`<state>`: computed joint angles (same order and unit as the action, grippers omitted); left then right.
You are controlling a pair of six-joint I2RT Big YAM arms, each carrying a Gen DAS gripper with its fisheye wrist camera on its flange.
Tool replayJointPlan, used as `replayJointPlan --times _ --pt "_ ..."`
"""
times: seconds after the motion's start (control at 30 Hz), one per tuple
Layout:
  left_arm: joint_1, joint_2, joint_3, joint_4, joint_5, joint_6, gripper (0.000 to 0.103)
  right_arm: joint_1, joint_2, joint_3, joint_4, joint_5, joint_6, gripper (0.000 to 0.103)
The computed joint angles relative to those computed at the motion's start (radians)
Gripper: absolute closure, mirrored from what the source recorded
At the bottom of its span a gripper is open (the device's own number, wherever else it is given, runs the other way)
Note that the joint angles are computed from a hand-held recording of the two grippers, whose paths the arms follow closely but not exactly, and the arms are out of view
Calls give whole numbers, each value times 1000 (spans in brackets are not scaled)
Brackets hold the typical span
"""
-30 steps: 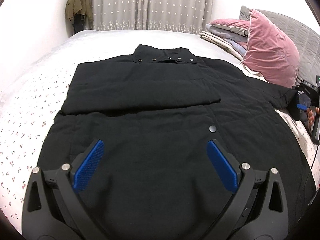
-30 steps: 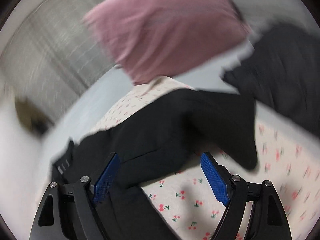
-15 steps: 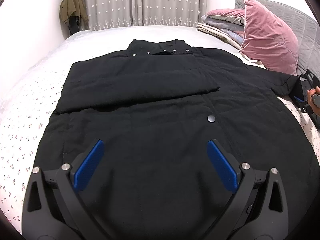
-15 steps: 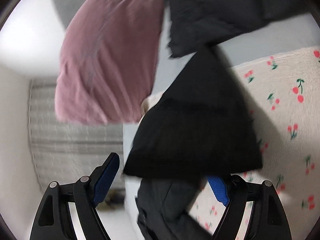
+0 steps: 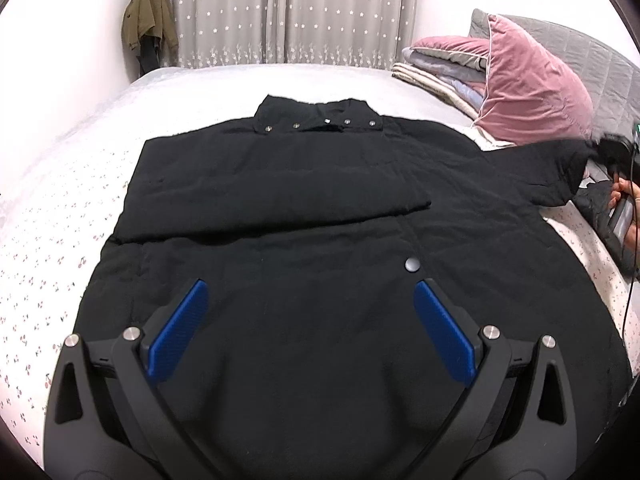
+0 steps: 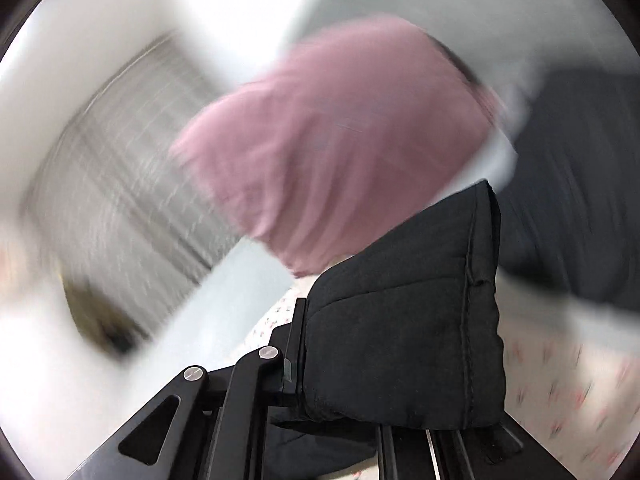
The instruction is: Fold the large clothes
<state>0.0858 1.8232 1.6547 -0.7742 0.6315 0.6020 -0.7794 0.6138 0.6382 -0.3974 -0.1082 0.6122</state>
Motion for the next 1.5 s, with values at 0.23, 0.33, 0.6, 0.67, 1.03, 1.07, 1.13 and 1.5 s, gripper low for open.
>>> replayJointPlan --times 0.23,0.33,0.6,0.67,1.03,1.07,1.13,1.5 --pt "-5 -4 4 -12 19 2 1 560 103 159 -91 302 -520 92" --pt "-9 1 19 -34 27 2 1 728 208 215 -196 291 -611 92" --pt "-49 91 205 -252 133 -45 1 599 387 128 -127 -328 -250 40" --pt "-68 115 248 -297 170 -63 1 501 324 49 -11 -512 -123 23" --pt "-215 341 494 -552 36 -223 1 317 36 -8 -255 -440 -131 22" --pt "-215 325 458 -528 46 -243 1 309 54 -11 -246 -445 -124 22" --pt "-213 276 380 -472 72 -241 8 359 19 -28 -286 -377 -104 22" --pt "-249 191 314 -423 22 -164 87 421 -8 -63 -266 -231 -108 22"
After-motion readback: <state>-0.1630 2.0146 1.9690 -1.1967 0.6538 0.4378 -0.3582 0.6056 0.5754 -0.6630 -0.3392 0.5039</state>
